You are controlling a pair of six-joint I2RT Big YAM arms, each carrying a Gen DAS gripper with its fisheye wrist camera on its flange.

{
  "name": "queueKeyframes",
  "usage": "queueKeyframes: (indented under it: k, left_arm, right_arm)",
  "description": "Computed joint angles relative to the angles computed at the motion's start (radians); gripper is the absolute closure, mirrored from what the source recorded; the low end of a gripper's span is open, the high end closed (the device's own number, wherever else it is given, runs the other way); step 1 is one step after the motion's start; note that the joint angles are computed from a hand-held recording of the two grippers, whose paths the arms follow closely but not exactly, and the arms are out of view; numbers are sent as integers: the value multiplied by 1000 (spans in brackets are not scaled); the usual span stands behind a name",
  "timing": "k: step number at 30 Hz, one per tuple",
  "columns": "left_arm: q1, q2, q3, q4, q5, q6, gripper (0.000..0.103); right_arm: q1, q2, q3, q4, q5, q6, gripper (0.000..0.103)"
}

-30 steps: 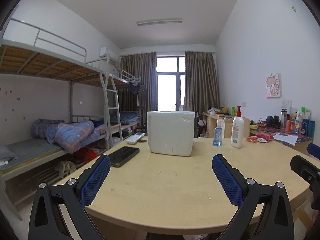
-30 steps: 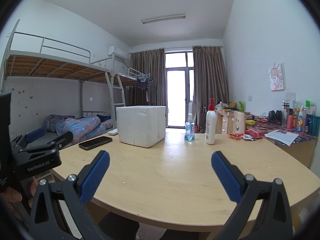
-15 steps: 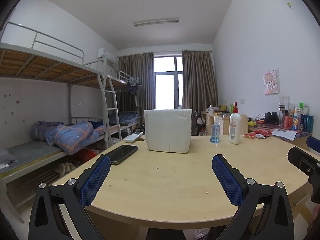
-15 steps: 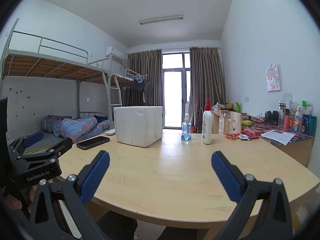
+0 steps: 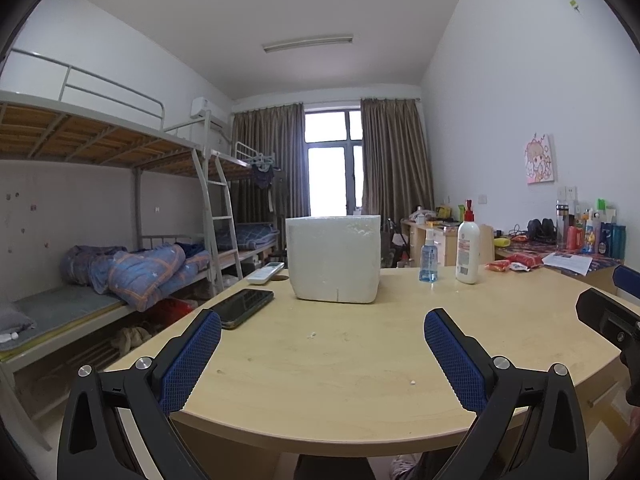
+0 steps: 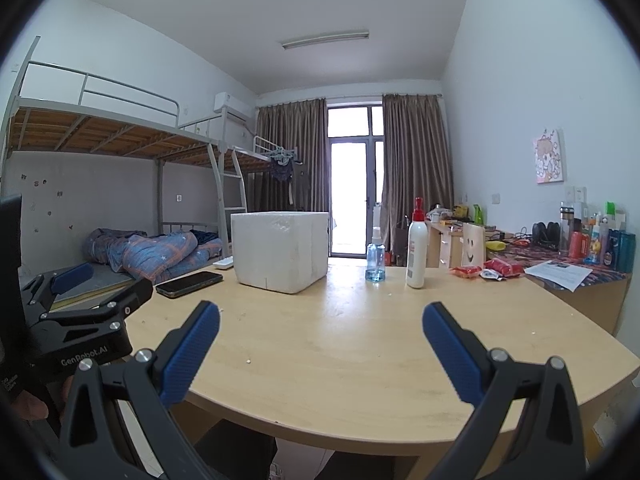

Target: Organize soft objects

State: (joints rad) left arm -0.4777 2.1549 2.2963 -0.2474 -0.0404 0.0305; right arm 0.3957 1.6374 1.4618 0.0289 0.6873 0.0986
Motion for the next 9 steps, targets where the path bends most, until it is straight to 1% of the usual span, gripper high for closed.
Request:
queueKeyframes:
  k: [6,9]
  left_arm:
    - [0,0,0,-4,1,1,1]
    - [-1,-6,-11,7,4,9,1]
  right_arm:
    - [1,0,2,-6,1,4,0]
    - [1,1,5,-13,-1,8,0]
